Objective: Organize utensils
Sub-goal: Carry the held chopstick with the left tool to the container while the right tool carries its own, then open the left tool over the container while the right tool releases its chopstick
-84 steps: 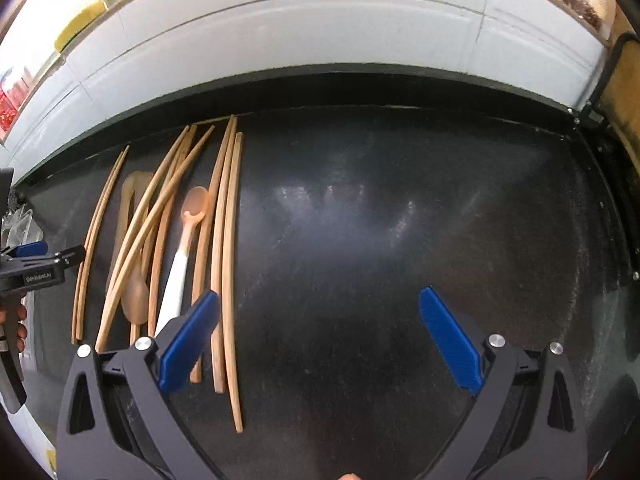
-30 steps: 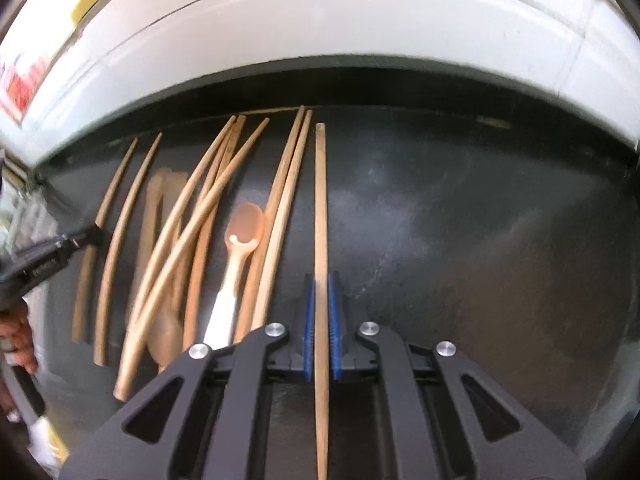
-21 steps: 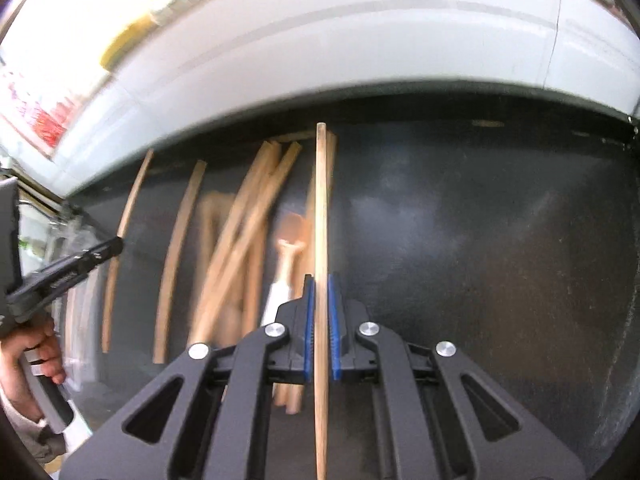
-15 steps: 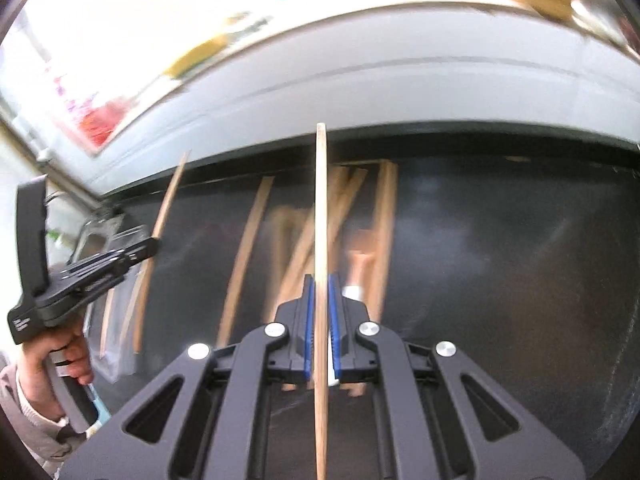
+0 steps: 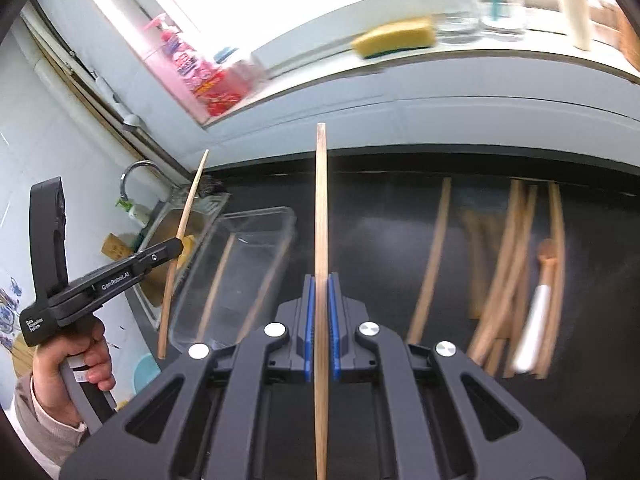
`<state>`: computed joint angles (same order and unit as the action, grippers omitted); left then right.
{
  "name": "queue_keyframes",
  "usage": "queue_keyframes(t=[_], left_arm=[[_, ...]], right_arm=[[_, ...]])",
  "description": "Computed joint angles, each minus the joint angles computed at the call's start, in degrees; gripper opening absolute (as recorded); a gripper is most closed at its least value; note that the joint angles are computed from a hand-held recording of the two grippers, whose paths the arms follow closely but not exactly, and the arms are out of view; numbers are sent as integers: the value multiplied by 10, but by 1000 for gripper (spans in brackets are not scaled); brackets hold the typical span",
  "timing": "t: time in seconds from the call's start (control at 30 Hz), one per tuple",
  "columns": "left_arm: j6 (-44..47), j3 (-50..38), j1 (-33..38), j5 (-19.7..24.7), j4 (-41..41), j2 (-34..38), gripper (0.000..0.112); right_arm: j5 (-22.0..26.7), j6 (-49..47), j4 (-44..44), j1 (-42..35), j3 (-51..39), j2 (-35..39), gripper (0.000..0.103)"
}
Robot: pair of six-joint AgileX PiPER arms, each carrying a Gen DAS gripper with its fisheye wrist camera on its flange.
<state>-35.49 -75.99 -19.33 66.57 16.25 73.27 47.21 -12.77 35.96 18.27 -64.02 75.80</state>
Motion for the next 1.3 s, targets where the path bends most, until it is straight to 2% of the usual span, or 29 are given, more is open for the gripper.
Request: queue_keyframes(t=[0.1, 0.2, 0.33, 0.43, 0.6, 0.73, 0.8, 0.83, 0.87, 0.9, 0.93, 0.97, 1.03, 1.07, 1.2, 1.3], left_arm=[[130, 22, 110, -19, -79, -13, 6], [252, 46, 205, -30, -156, -17, 6], [380, 77, 307, -43, -236, -1, 6], [457, 88, 364, -44, -272, 18, 6], [541, 94, 418, -45, -316, 53, 6], [569, 97, 436, -49, -337, 76, 6], [565, 92, 435, -54, -329, 81, 6], [554, 83, 432, -49, -317, 86, 17], [543, 70, 432, -40, -307, 93, 57], [542, 58, 445, -34, -314, 95, 81], [552, 56, 464, -43, -336, 88, 98], [549, 50, 476, -49, -341, 82, 98], [544, 20, 497, -47, -352, 84, 98], [538, 9, 499, -49, -350, 86, 98], [511, -27, 475, -42, -343, 89, 98], [474, -35, 416, -42, -330, 86, 98]], right_arm=[[-59, 122, -63, 98, -15, 26, 8], [-87, 248, -138, 190, -69, 82, 8], [-105, 399, -244, 272, -126, 150, 8], [-98, 482, -307, 305, -163, 192, 8], [-81, 553, -343, 330, -210, 249, 8], [-61, 587, -366, 343, -244, 285, 8], [-27, 587, -370, 348, -282, 311, 8], [5, 584, -375, 350, -318, 332, 8], [34, 576, -387, 354, -345, 347, 9], [42, 576, -406, 358, -351, 349, 12], [57, 585, -444, 365, -356, 347, 43], [75, 592, -473, 370, -363, 348, 94], [77, 622, -570, 388, -333, 323, 97], [87, 619, -592, 391, -331, 319, 97], [83, 632, -621, 376, -283, 284, 97], [69, 629, -606, 353, -235, 254, 97]])
